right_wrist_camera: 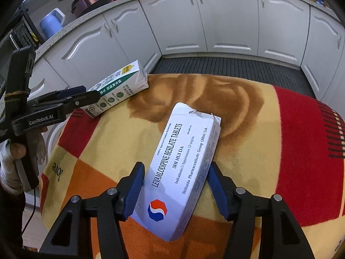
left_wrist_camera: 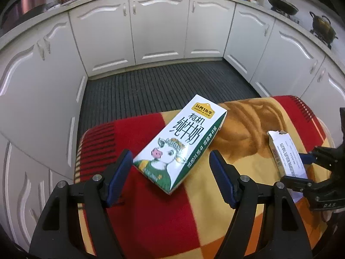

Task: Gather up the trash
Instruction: 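Grasp the white medicine box with right tool while left tool grasps milk carton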

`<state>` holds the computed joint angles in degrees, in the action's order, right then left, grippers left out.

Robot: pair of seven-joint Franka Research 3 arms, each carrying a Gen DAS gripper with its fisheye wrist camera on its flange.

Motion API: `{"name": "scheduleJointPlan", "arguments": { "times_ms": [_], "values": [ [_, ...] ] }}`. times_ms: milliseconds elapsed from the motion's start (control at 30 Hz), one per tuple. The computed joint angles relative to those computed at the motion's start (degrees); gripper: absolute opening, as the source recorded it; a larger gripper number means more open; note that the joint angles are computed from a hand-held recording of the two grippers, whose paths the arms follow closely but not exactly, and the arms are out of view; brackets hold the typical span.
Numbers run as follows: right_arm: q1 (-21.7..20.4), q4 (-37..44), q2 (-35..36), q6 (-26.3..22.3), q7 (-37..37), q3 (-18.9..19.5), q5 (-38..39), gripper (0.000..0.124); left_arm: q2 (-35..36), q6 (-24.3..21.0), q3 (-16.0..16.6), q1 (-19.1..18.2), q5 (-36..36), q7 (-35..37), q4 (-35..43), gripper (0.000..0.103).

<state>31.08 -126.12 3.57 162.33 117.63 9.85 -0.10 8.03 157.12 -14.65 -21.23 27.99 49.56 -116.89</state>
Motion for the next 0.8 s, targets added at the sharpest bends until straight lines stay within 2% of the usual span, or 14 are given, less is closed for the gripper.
{"name": "scheduleJointPlan", "arguments": {
  "times_ms": [67, 167, 267, 367, 400, 567, 733, 767, 800],
  "values": [
    [-0.05, -0.06, 0.01, 0.23, -0.56, 0.13, 0.95, 0.061, 1.32, -1.31, -0.93, 0.77, -3.50, 5.03, 1.68, 0.073],
    [-0.01, 0.01, 0.07, 0.08, -0.69, 0.08, 0.84, 0.062, 3.22, -2.59, -1.24, 0.94, -6.42, 8.48, 3.86, 0.074],
    [0.00, -0.01, 0.09, 0.12, -0.65, -0.01, 0.63, 0.064, 5.01, -4.31, -1.14, 0.55, -7.83, 9.42, 6.14, 0.074],
    [0.32, 0.62, 0.42, -0.51, 0.58, -0.29, -1.98, 0.062, 5.12, -5.76, -0.08, -1.13, -5.44, 6.09, 6.68, 0.073],
    [0.59, 0.80, 0.38, -1.12, 1.79, -0.56, -4.19, 0.058, 4.83, -6.47, 0.06, -1.57, -4.67, 5.02, 6.55, 0.071],
    [0.07, -0.88, -1.20, -0.34, -1.65, 0.27, -0.61, 0.054, 1.67, -5.73, -0.45, -1.76, -5.56, -0.43, 2.96, 0.057],
    [-0.26, -5.57, -5.64, 0.45, -3.21, 1.21, 1.36, 0.054, -3.78, -3.25, -2.94, -0.73, -15.66, 0.23, -3.23, 0.054],
    [-0.34, -6.65, -6.66, 0.51, -3.65, 1.43, 1.95, 0.053, -4.58, -3.11, -3.37, -0.85, -17.82, 1.16, -4.09, 0.051],
    [-0.37, -7.86, -7.85, 0.45, -4.39, 1.61, 2.86, 0.053, -5.66, -2.93, -3.85, -1.13, -20.24, 2.03, -5.23, 0.041]
  ]
}}
